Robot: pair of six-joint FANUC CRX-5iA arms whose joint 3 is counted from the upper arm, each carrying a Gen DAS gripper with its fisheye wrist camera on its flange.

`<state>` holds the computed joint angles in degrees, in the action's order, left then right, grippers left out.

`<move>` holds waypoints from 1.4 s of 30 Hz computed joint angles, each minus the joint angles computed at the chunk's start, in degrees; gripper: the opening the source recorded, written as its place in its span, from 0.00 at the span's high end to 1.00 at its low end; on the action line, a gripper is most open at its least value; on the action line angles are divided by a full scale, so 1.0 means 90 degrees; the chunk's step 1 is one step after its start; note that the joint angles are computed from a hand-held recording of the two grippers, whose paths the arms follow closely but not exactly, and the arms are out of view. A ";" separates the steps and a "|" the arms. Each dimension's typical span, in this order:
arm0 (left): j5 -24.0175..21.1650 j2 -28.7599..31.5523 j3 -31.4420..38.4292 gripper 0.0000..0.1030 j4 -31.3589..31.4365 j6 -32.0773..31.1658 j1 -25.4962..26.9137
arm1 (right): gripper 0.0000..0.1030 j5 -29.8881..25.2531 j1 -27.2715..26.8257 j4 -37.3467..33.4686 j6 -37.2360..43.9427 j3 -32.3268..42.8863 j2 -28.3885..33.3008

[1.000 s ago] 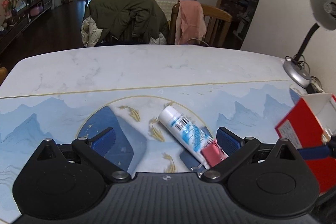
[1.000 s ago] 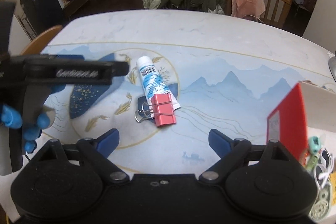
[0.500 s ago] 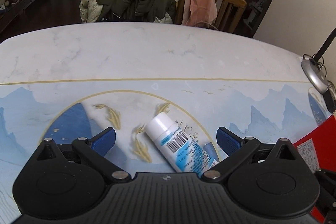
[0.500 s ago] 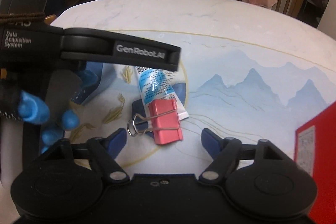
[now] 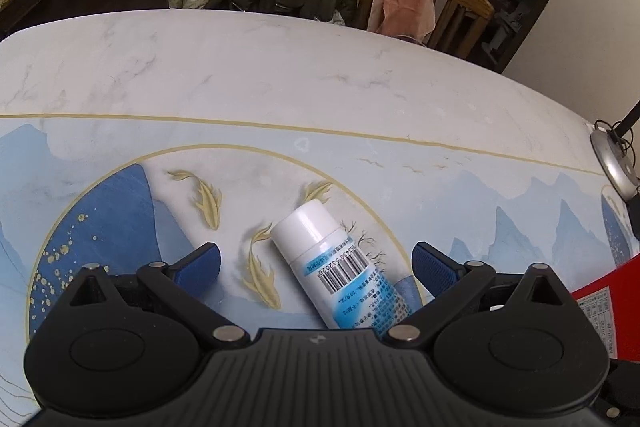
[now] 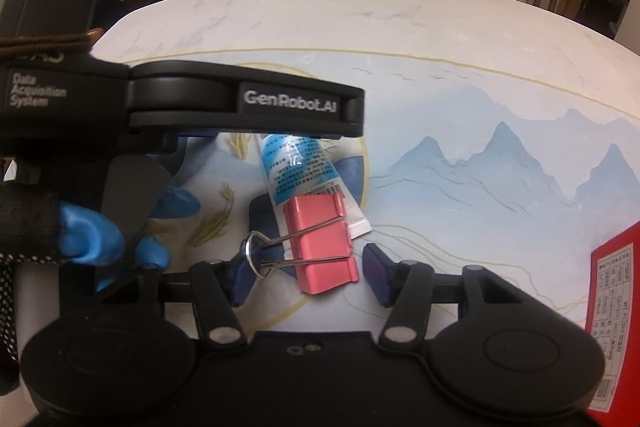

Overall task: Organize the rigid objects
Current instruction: 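Grasp the pink binder clip with the right tool while the left tool grasps the white toothpaste tube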

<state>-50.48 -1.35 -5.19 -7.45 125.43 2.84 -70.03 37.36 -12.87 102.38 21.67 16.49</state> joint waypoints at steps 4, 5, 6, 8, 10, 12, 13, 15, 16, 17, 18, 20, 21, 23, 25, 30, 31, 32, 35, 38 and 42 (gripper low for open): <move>-0.0014 0.0012 0.0037 0.04 -0.0181 0.0227 -0.0082 | 0.52 0.0014 0.0013 -0.0001 -0.0026 -0.0016 -0.0016; -0.0045 0.0023 0.0072 0.05 -0.0260 0.0273 -0.0116 | 0.52 0.0013 0.0011 0.0010 -0.0035 -0.0018 -0.0031; -0.0090 0.0039 0.0118 0.09 -0.0349 0.0343 -0.0150 | 0.53 0.0019 0.0005 -0.0007 -0.0043 -0.0021 -0.0041; -0.0176 0.0072 0.0207 0.16 -0.0491 0.0465 -0.0211 | 0.55 -0.0014 -0.0018 -0.0075 -0.0056 -0.0009 -0.0051; -0.0076 0.0036 0.0158 0.33 -0.0475 0.0347 -0.0202 | 0.63 0.0021 0.0000 -0.0026 -0.0064 -0.0071 -0.0095; 0.0049 -0.0012 0.0072 0.42 -0.0369 0.0189 -0.0154 | 0.69 0.0052 0.0022 0.0046 -0.0089 -0.0135 -0.0127; 0.0180 -0.0065 -0.0038 0.49 -0.0186 0.0056 -0.0081 | 0.70 0.0000 -0.0009 -0.0015 -0.0112 -0.0114 -0.0128; 0.0345 -0.0139 -0.0203 0.54 0.0122 -0.0169 0.0042 | 0.70 0.0012 -0.0043 -0.0045 -0.0135 -0.0176 -0.0193; 0.0399 -0.0162 -0.0263 0.56 0.0243 -0.0295 0.0091 | 0.70 0.0058 -0.0035 -0.0010 -0.0140 -0.0247 -0.0244; 0.0462 -0.0196 -0.0335 0.57 0.0368 -0.0407 0.0140 | 0.70 0.0086 -0.0037 0.0010 -0.0153 -0.0306 -0.0291; 0.0534 -0.0221 -0.0405 0.59 0.0507 -0.0502 0.0187 | 0.70 0.0090 -0.0046 0.0000 -0.0168 -0.0341 -0.0332; 0.0610 -0.0280 -0.0522 0.61 0.0699 -0.0656 0.0257 | 0.70 0.0114 -0.0076 0.0009 -0.0226 -0.0456 -0.0450; 0.0623 -0.0305 -0.0557 0.62 0.0731 -0.0713 0.0275 | 0.70 0.0123 -0.0088 0.0020 -0.0274 -0.0501 -0.0508; 0.0638 -0.0370 -0.0632 0.63 0.0811 -0.0816 0.0293 | 0.71 0.0132 -0.0103 0.0019 -0.0345 -0.0521 -0.0579; 0.0626 -0.0446 -0.0703 0.63 0.0872 -0.0910 0.0295 | 0.72 0.0130 -0.0130 0.0047 -0.0416 -0.0552 -0.0662; 0.0610 -0.0686 -0.0967 0.64 0.1054 -0.1121 0.0287 | 0.72 0.0120 -0.0150 0.0142 -0.0451 -0.0678 -0.0858; 0.0602 -0.0748 -0.1011 0.64 0.1042 -0.1145 0.0266 | 0.72 0.0086 -0.0196 0.0082 -0.0424 -0.0658 -0.0889; 0.0586 -0.0810 -0.1049 0.64 0.1024 -0.1165 0.0243 | 0.72 0.0064 -0.0217 0.0057 -0.0435 -0.0657 -0.0921; 0.0552 -0.1037 -0.1235 0.64 0.1167 -0.1299 0.0233 | 0.72 0.0003 -0.0308 -0.0026 -0.0369 -0.0623 -0.1014; 0.0485 -0.1254 -0.1392 0.65 0.1353 -0.1416 0.0210 | 0.72 0.0064 -0.0311 -0.0073 -0.0376 -0.0789 -0.1224; 0.0428 -0.1551 -0.1572 0.65 0.1499 -0.1519 0.0105 | 0.72 0.0019 -0.0420 -0.0168 -0.0265 -0.0865 -0.1483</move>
